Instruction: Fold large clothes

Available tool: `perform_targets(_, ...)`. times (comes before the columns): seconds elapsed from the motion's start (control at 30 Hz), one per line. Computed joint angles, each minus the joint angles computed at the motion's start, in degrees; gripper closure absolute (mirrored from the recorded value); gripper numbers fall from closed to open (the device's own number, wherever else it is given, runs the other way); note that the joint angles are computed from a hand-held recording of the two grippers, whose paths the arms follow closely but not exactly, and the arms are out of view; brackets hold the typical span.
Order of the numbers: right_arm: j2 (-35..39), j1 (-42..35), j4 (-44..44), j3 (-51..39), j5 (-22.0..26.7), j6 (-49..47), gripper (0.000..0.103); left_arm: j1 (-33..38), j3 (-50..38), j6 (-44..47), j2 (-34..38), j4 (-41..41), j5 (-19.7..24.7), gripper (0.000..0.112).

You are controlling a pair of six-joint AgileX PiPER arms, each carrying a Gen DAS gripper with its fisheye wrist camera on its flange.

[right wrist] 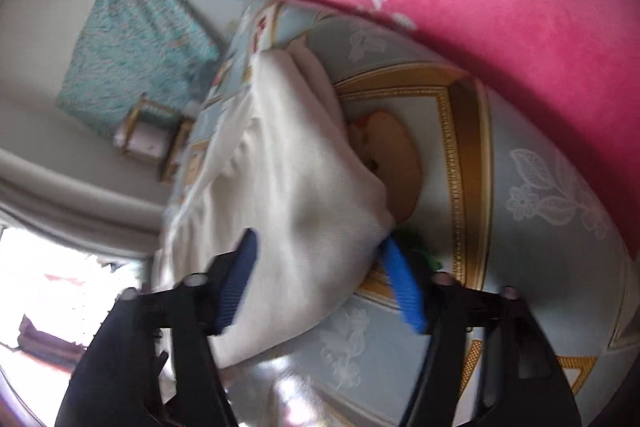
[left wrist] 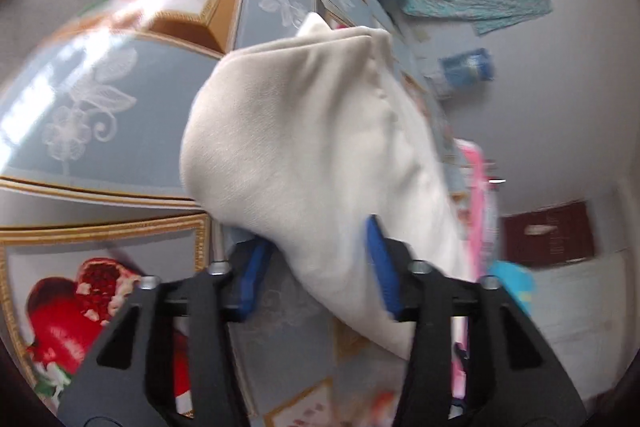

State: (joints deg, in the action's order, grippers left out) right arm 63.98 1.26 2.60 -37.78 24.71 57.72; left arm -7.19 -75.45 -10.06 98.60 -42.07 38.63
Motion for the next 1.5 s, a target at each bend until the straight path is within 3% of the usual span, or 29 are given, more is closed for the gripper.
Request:
perform_targets(0.07, 1.89, 4.41, -11.46, -3.59, 4.43, 7.39, 0.068, -4.06, -0.97, -6.34, -1.09, 11.46, -2.63, 0.087)
perform_targets(0.17, 2.84, 13.0, -26.79, -9.68, 15.55, 11.71, 0.078, -10.87, -0.51, -8.2, -5.21, 28.65, -7.01, 0.094)
perform_targets(0.23, 1.82, 14.17, -27.67, -11.3, 18.08, 9.51, 0.082, -14.96, -0.84, -14.34, -7.65, 40.1, -6.47, 0.095)
perform_targets(0.3, -0.89, 11.73, -22.76, -11.78, 18.83, 2.56, 0.083, -17.04, -0.7, -17.3, -9.78, 45.02, -5.2, 0.096)
perform_targets(0.4, -5.93, 10.0, -15.64, -11.88, 22.23, -5.61, 0.083, -17.27, 1.18, -12.43, -15.04, 42.65, -1.5, 0.096)
perform_targets(0.53, -16.47, 7.7, -4.36, -6.07, 26.98, -13.46, 0.081, -11.24, 7.49, 0.6, -23.68, 29.51, 5.88, 0.094)
perform_targets(0.67, -19.88, -6.95, 9.62, -0.19, 33.18, -31.58, 0.065, 0.74, 13.79, 19.42, -24.39, 12.47, 13.32, 0.082)
perform_targets(0.7, -21.63, -8.99, 9.09, -0.22, 34.77, -31.88, 0.058, 4.32, 15.64, 21.87, -24.85, 9.89, 15.69, 0.08)
perform_targets(0.77, -25.13, -6.18, 1.87, -3.46, 38.68, -25.86, 0.056, 10.21, 16.81, 25.47, -27.29, 6.59, 18.97, 0.082)
perform_targets(0.87, -24.42, 9.04, -14.27, -10.52, 43.8, -12.98, 0.056, 11.23, 17.07, 24.75, -32.09, 11.35, 16.11, 0.07)
perform_targets(0.97, -17.45, 26.12, -25.92, -14.2, 42.32, -2.46, 0.056, 6.88, 15.28, 26.34, -33.3, 13.56, 11.8, 0.069)
perform_targets(1.03, -7.17, 32.05, -32.64, -17.06, 40.87, -1.55, 0.056, 1.35, 12.17, 25.28, -29.2, 15.98, 9.6, 0.067)
perform_targets(1.1, -1.15, 29.62, -32.11, -18.79, 37.13, -5.09, 0.056, -4.48, 10.65, 19.93, -24.69, 23.85, 5.01, 0.067)
perform_targets(1.2, 5.03, 22.34, -30.48, -18.62, 34.17, -9.54, 0.057, -5.16, 10.09, 13.79, -18.68, 30.62, 3.05, 0.068)
perform_targets(1.3, 7.98, 12.15, -21.64, -16.65, 31.18, -18.71, 0.073, -2.71, 12.17, 14.81, -16.36, 31.48, 1.51, 0.069)
perform_targets(1.43, 8.41, 16.13, -24.96, -23.57, 37.97, -16.95, 0.074, -2.43, 8.53, 13.49, -17.05, 35.25, 4.99, 0.072)
perform_targets(1.5, 9.63, 17.92, -23.13, -27.39, 36.52, -18.68, 0.073, -3.98, 5.15, 12.56, -16.63, 36.54, 6.29, 0.072)
